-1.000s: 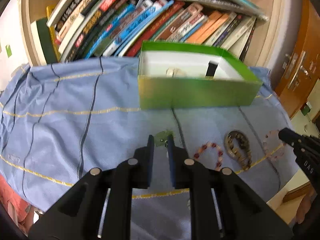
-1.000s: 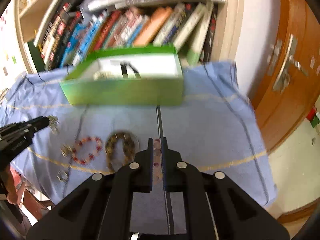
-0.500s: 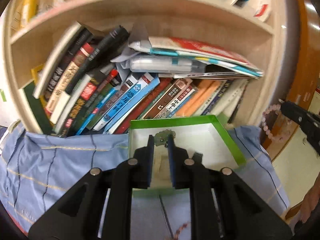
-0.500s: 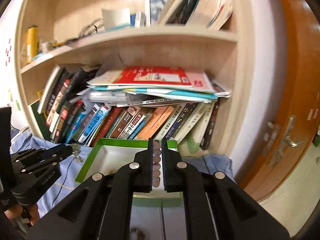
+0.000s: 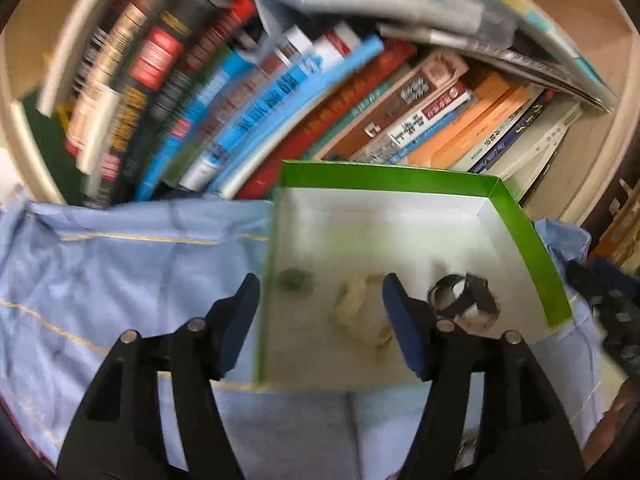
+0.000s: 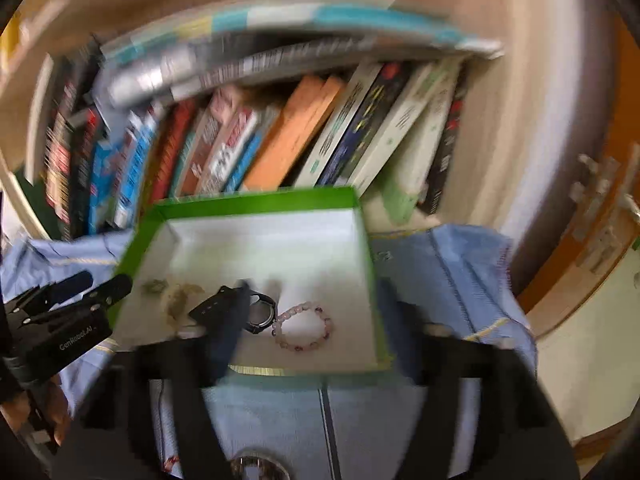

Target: Organize jewelry

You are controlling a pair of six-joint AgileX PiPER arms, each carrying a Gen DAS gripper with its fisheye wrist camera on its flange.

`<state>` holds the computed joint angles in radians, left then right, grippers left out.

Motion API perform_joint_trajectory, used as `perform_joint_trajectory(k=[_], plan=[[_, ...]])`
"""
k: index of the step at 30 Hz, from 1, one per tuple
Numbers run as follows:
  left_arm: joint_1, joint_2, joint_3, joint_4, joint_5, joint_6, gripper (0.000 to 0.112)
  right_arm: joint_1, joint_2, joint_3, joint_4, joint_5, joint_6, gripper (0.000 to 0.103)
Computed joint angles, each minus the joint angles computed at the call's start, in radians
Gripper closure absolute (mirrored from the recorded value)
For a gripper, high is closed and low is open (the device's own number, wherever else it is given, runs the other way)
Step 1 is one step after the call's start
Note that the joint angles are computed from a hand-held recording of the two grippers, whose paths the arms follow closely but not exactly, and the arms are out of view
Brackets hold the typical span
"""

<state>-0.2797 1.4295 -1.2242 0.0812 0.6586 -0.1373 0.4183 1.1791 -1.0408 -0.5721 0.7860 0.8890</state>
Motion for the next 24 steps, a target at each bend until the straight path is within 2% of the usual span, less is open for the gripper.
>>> perform_joint_trajectory(k=[3, 5, 6, 7, 8, 10, 12, 15, 20, 22, 23, 24], plan=[[0.043, -0.171, 0.140, -0.129, -0.025, 0.156, 0.041, 0.122, -0.166, 0.111, -0.079, 0.073, 0.111, 0.034], [0.037, -0.305, 0.275, -0.101, -0.049, 0.172, 0.041, 0.286, -0.261, 0.218, -0.171, 0.169, 0.249, 0.034], [0.030, -0.362, 0.341, -0.074, -0.049, 0.159, 0.041, 0.361, -0.270, 0.257, -0.196, 0.225, 0.304, 0.034], [0.038, -0.390, 0.369, -0.087, -0.032, 0.175, 0.041, 0.396, -0.263, 0.286, -0.196, 0.243, 0.333, 0.035], [0.053, -0.415, 0.402, -0.124, -0.019, 0.212, 0.041, 0.415, -0.250, 0.318, -0.174, 0.236, 0.345, 0.038], [0.092, -0.445, 0.448, -0.225, 0.025, 0.312, 0.041, 0.396, -0.223, 0.356, -0.092, 0.167, 0.300, 0.053], [0.086, -0.461, 0.478, -0.236, 0.047, 0.331, 0.041, 0.378, -0.188, 0.381, -0.039, 0.108, 0.274, 0.056], [0.010, -0.475, 0.512, -0.173, 0.051, 0.274, 0.041, 0.367, -0.174, 0.401, 0.029, 0.041, 0.250, 0.056], [-0.110, -0.455, 0.527, -0.088, 0.026, 0.167, 0.041, 0.511, -0.167, 0.385, -0.006, 0.095, 0.336, 0.057], [-0.147, -0.432, 0.525, -0.054, 0.013, 0.129, 0.041, 0.499, -0.145, 0.376, 0.020, 0.081, 0.303, 0.071], [-0.160, -0.419, 0.524, -0.043, 0.009, 0.116, 0.041, 0.495, -0.131, 0.372, 0.026, 0.080, 0.300, 0.074], [-0.171, -0.408, 0.524, -0.034, 0.007, 0.103, 0.041, 0.498, -0.124, 0.370, 0.021, 0.090, 0.312, 0.083]])
